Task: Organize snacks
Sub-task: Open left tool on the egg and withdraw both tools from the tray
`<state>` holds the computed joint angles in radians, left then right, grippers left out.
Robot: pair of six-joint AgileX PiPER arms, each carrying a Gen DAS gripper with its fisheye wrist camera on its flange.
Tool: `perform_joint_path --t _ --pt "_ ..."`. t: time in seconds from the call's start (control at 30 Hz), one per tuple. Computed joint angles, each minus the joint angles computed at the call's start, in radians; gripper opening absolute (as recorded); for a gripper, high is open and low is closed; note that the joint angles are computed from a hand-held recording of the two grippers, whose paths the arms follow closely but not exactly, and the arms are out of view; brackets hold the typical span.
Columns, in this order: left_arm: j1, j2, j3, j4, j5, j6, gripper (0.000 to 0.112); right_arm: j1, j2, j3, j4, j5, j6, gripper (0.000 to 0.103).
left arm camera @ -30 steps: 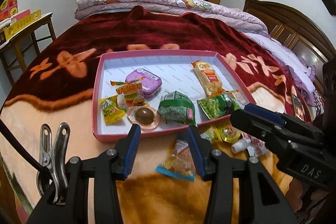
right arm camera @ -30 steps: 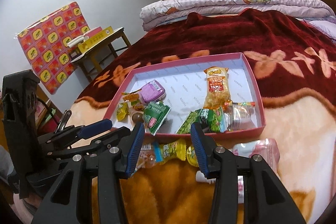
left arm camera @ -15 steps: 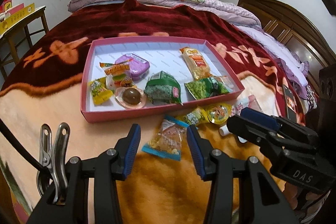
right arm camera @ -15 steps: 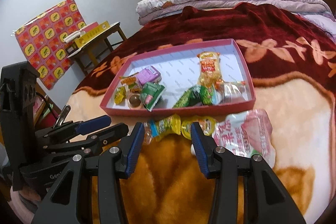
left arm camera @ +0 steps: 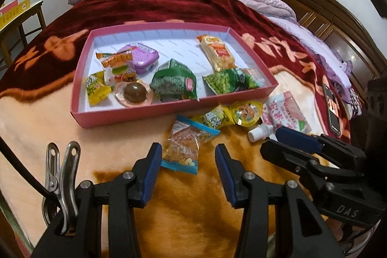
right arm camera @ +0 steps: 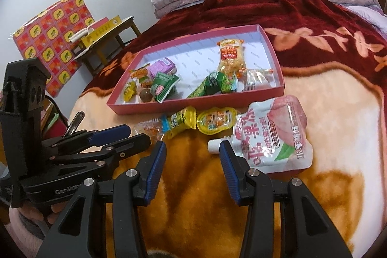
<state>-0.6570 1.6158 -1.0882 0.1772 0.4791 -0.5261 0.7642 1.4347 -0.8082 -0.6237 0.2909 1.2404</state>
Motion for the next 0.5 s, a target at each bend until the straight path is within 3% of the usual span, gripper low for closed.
perform_joint_path --t 0.3,0.5 --pt "-0.020 0.036 -0.015 0.084 0.005 -0.079 0.050 -0.012 0.004 0.018 0.036 -0.025 -0.030 0.047" --pt "-0.047 0.073 -0.031 0.233 0.029 -0.212 0.050 -0.017 0.012 0.024 0.064 -0.044 -0.055 0.047"
